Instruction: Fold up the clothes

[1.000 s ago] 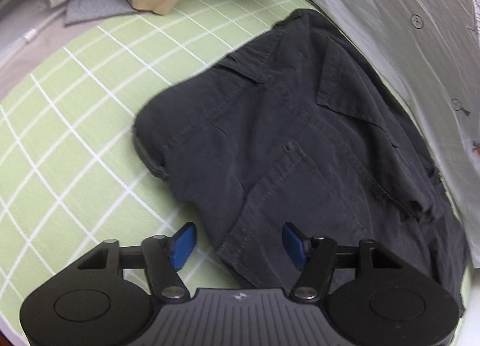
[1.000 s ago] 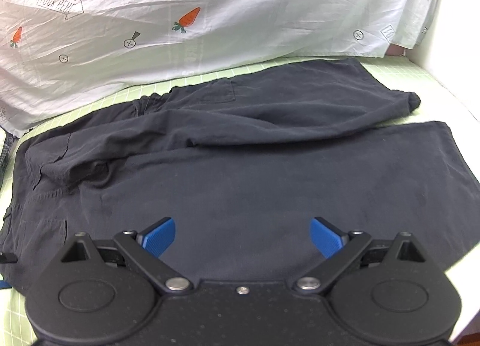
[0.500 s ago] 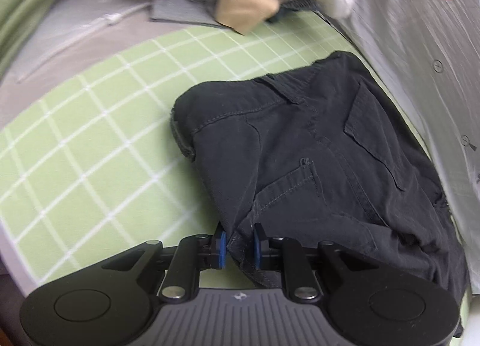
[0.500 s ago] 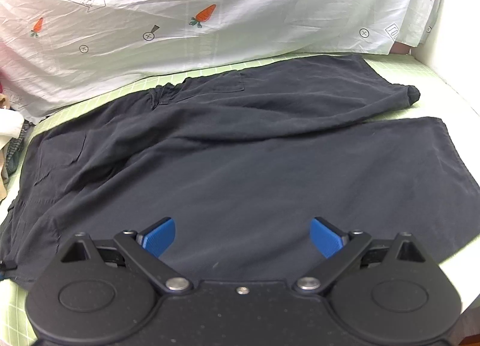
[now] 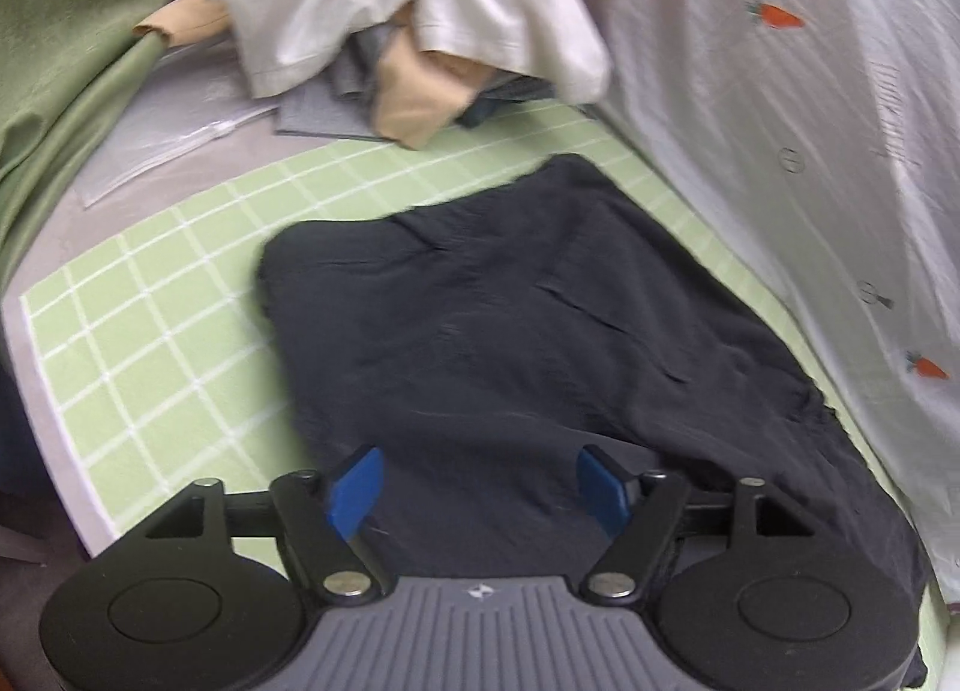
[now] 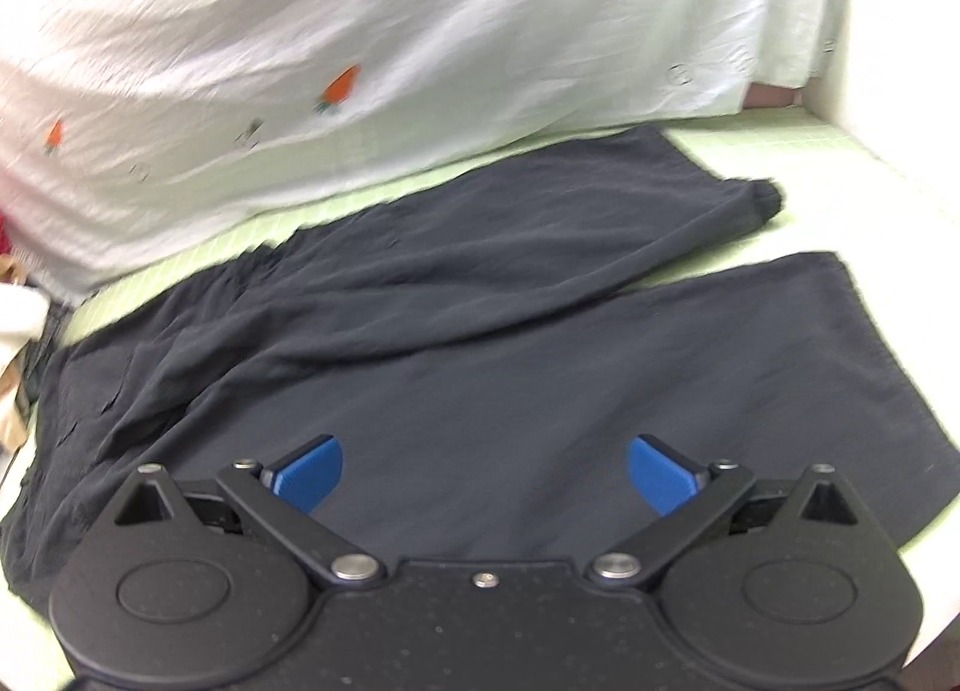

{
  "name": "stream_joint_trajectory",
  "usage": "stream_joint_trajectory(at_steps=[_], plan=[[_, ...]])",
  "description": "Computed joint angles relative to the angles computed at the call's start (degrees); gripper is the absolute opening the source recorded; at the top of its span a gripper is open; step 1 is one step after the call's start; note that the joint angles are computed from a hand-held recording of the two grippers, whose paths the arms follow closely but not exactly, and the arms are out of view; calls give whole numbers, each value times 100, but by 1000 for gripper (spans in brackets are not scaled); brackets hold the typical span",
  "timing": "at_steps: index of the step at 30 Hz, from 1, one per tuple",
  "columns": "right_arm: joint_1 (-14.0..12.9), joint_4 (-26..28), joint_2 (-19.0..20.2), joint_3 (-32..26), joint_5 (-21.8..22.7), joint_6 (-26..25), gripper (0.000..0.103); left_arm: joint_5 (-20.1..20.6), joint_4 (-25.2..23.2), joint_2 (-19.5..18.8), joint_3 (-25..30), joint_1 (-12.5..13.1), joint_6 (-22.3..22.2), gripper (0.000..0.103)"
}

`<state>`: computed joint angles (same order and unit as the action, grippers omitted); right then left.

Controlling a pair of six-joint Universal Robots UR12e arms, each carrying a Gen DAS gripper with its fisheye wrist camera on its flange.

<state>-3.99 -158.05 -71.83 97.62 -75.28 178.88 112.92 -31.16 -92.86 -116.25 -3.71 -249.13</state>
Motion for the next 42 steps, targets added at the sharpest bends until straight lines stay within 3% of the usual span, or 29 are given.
stream_joint_trajectory(at_steps=[6, 8, 11, 17, 21, 27, 29, 31, 32, 35, 38, 40, 42], plan=[[-243, -152, 255, -345, -117, -47, 103, -62, -98, -735, 865, -315, 498, 80], [-358, 70, 367, -525, 78, -34, 103, -21, -173, -987, 1180, -408, 729, 81], [-457, 553, 608, -911, -9, 15, 102, -5, -310, -1373, 1631, -472, 821, 83], [-605, 803, 1337, -1837, -106, 785, 93, -262, -627, -2179, 2645, -437, 1024, 83], [-626, 1239, 1965, -2725, -360, 1017, 85, -305, -1136, -2658, 3332, -364, 1255, 83], [-575, 1639, 2769, -3882, -681, 1477, 61, -190, -1733, -3270, 4184, -275, 1629, 83], [-570, 1811, 2920, -4127, -679, 1504, 50, -238, -1899, -3395, 4365, -255, 1798, 83], [-576, 1853, 2996, -4249, -571, 1451, 24, -298, -2062, -3484, 4498, -247, 1911, 83], [-594, 1689, 2991, -4234, -408, 1406, 4, -329, -2124, -3512, 4536, -248, 1956, 83], [-648, 844, 2892, -4061, 83, 1313, 1, -412, -2219, -3537, 4547, -258, 2066, 83], [-628, -131, 2701, -3822, 50, 903, 1, -489, -2083, -3449, 4384, -261, 2070, 83], [-575, 126, 2673, -3816, -392, 487, 3, -579, -1842, -3353, 4212, -252, 2003, 83], [-526, 1134, 2745, -4023, -1007, 353, 9, -651, -1690, -3257, 4081, -256, 1958, 83]])
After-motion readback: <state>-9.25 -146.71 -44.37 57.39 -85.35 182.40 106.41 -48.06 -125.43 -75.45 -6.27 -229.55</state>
